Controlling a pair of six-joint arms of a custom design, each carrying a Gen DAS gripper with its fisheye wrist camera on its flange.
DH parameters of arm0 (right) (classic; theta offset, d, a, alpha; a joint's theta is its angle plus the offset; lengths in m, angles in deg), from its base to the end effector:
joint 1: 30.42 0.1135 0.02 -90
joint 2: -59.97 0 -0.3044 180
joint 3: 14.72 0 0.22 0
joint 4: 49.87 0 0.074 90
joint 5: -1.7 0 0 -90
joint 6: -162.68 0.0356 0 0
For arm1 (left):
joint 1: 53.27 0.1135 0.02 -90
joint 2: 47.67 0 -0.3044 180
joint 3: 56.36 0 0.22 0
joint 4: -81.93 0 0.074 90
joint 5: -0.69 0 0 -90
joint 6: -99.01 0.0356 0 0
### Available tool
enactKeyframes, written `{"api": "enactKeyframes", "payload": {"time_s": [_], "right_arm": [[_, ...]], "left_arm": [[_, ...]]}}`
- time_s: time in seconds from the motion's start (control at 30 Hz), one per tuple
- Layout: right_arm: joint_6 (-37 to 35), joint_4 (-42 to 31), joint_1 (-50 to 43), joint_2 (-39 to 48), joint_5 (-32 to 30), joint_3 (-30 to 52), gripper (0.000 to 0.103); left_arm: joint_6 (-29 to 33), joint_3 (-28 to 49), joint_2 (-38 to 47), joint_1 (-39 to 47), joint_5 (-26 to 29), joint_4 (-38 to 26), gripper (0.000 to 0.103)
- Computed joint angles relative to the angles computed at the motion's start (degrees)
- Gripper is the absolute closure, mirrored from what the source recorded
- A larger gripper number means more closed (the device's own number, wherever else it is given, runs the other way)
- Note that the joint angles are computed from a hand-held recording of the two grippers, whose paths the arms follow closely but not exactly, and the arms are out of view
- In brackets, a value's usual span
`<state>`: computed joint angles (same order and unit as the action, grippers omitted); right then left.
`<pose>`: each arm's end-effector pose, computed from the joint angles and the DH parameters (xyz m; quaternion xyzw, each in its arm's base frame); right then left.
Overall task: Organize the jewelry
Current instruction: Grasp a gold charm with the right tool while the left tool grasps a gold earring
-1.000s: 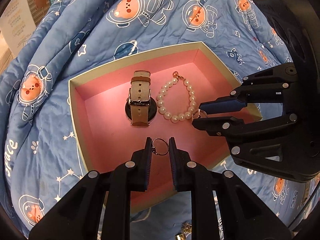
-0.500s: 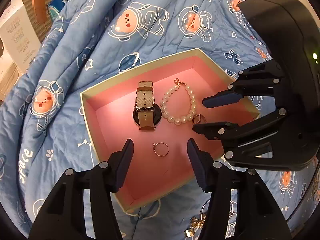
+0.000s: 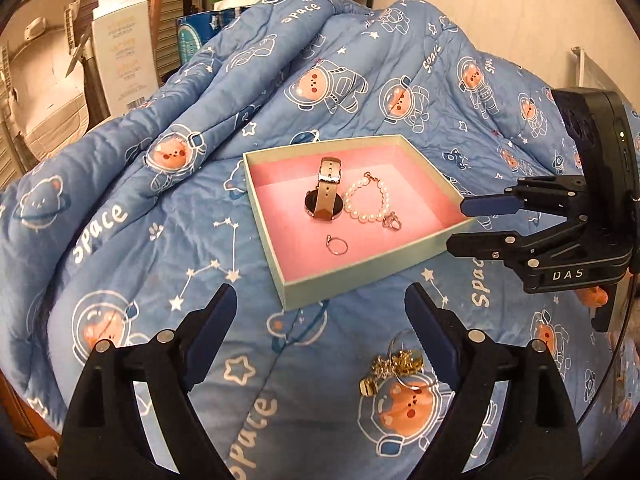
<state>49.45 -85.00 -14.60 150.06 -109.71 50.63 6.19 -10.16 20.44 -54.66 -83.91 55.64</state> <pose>0.2601 0.0872 0.2332 -0.3626 0.8781 0.1625 0.2664 0.1834 -0.0078 0.2323 0.0052 0.9333 -0.0571 0.3545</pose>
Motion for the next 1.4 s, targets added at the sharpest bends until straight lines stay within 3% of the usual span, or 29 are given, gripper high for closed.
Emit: {"api": "enactKeyframes", "payload": {"time_s": [0.3,0.4,0.63,0.87,1.07,1.4], "right_arm": [[-0.8,5.7,-5.5,-8.3,-3.3,-14.6,0.051],[-1.7,8.2,-6.1,-10.5,-2.4,-19.0,0.051],[-1.6,11.5,-7.6,-13.3,-2.6,-24.9,0.051],[-0.8,16.2,-6.6,-14.7,-0.3,-29.2,0.052],[0.7,19.6,-5.6,-13.1,0.5,-30.9,0.066],[3.9,23.8,-3.1,-11.0,1.8,-31.7,0.079]], "left_arm": [[-10.0,-11.9,-11.7,-14.6,-10.1,0.2,0.018],[-14.3,-14.5,-12.9,-22.0,-15.3,0.6,0.018],[-20.5,-18.9,-11.9,-29.5,-19.6,4.1,0.018],[-21.4,-21.2,-9.3,-29.7,-22.7,8.2,0.042],[-18.8,-21.2,-4.2,-24.8,-19.3,14.4,0.057],[-17.1,-19.7,3.9,-22.7,-18.7,20.9,0.072]]}}
